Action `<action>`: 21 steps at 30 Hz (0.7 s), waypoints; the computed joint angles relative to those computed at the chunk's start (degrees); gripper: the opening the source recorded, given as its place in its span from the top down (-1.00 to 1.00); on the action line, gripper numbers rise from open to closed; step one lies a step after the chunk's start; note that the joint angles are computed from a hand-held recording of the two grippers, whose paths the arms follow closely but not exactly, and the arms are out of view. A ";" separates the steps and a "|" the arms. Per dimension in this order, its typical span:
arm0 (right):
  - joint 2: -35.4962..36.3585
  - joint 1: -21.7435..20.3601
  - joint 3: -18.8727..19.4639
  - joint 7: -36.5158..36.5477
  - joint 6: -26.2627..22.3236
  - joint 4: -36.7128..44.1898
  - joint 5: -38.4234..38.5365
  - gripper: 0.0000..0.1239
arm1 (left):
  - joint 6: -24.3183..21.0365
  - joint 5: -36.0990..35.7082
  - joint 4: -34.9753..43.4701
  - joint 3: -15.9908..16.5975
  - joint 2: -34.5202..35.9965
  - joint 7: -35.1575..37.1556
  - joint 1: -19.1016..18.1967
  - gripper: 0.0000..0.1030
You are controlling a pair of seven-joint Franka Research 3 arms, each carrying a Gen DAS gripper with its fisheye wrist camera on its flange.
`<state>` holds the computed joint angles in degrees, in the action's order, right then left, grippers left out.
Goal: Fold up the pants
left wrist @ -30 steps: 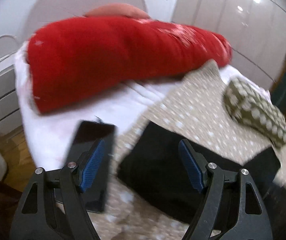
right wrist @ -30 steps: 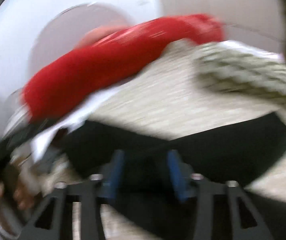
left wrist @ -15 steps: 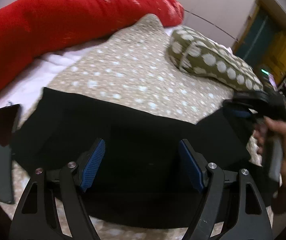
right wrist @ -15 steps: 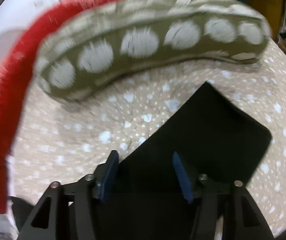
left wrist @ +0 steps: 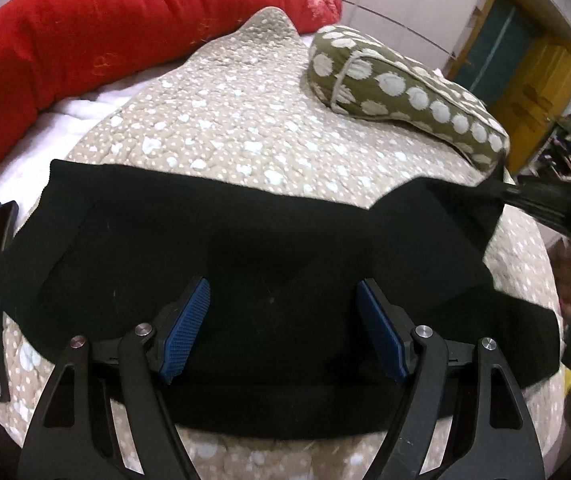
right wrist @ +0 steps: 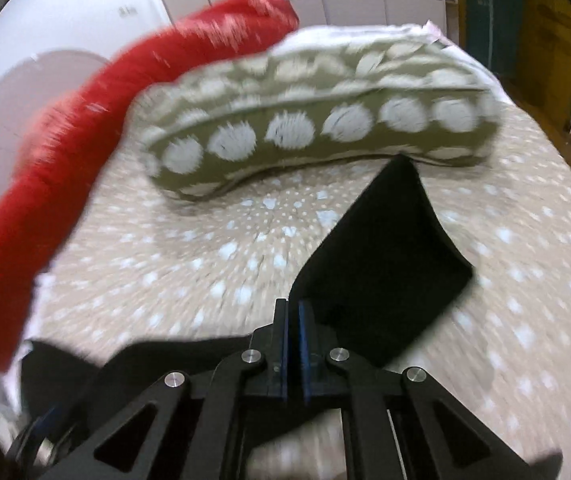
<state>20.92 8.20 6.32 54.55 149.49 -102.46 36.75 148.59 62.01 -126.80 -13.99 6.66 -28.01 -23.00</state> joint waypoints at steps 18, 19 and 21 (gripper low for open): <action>-24.41 -7.28 -10.71 -23.00 -4.12 -33.11 23.59 0.99 | -4.13 -0.46 -7.30 -4.86 -8.84 -4.11 -1.03 -0.48; -24.74 -7.47 -11.18 -23.80 -5.19 -33.06 24.27 0.99 | -4.41 -0.52 -7.38 -5.05 -9.03 -3.89 -1.09 -0.48; -24.00 -7.35 -11.25 -23.96 -5.17 -32.49 26.29 0.97 | -5.35 -1.45 -7.20 -5.36 -8.93 -3.18 -1.24 -0.48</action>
